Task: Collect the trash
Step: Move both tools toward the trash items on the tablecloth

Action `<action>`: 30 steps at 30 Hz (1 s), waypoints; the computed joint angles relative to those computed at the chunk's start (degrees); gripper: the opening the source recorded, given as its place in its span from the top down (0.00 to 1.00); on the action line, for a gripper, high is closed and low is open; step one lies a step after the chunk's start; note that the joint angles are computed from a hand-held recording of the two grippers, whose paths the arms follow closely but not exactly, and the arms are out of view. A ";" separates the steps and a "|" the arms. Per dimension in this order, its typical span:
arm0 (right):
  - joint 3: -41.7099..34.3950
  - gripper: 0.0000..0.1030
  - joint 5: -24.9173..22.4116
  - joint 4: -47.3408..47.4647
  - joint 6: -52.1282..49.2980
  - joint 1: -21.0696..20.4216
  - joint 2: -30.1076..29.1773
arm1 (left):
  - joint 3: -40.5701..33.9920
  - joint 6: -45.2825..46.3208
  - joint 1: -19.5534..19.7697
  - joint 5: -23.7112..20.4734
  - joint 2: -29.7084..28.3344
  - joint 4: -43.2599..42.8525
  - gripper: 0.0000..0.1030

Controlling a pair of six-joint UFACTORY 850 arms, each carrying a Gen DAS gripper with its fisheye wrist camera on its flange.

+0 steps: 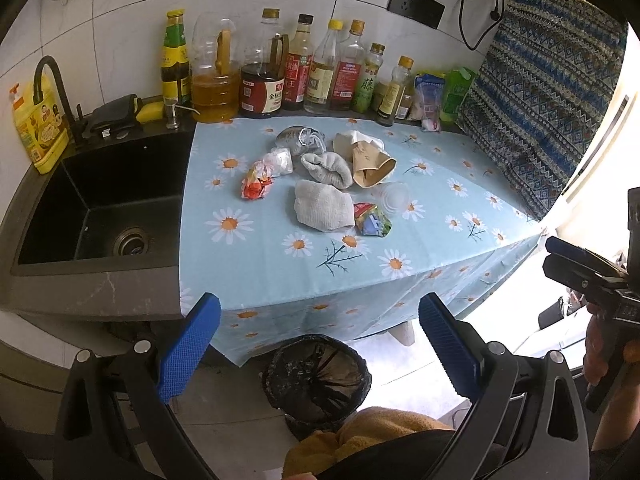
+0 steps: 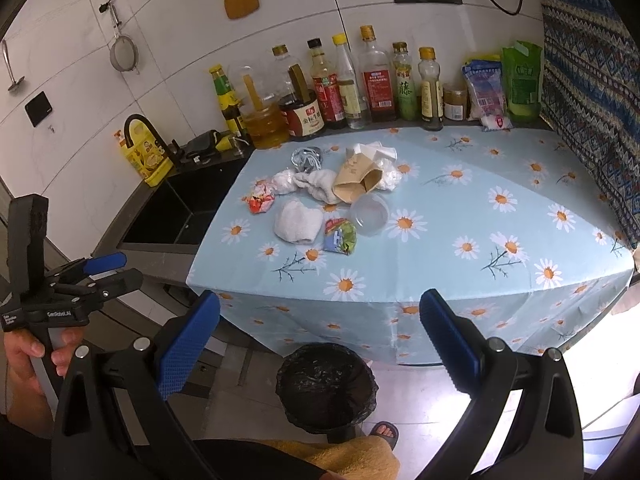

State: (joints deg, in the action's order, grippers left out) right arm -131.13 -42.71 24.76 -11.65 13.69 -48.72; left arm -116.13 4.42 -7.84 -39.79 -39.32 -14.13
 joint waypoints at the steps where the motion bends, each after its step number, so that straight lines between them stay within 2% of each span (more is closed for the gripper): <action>1: -0.22 0.04 -0.19 0.08 0.42 -0.08 -0.09 | 0.25 0.18 0.09 0.15 0.20 -0.38 0.06; 16: -2.52 0.04 -1.72 -0.09 1.82 -0.39 -1.59 | -0.10 4.11 0.22 -0.56 0.09 -4.03 0.06; 30: -10.23 0.04 -6.09 -1.90 3.00 0.21 -5.98 | -3.97 3.34 0.97 -3.09 -2.35 -4.70 0.06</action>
State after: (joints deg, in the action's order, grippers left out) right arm -141.36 -48.81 22.86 -8.66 13.89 -54.70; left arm -120.11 7.76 -6.86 -42.89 -41.67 -18.83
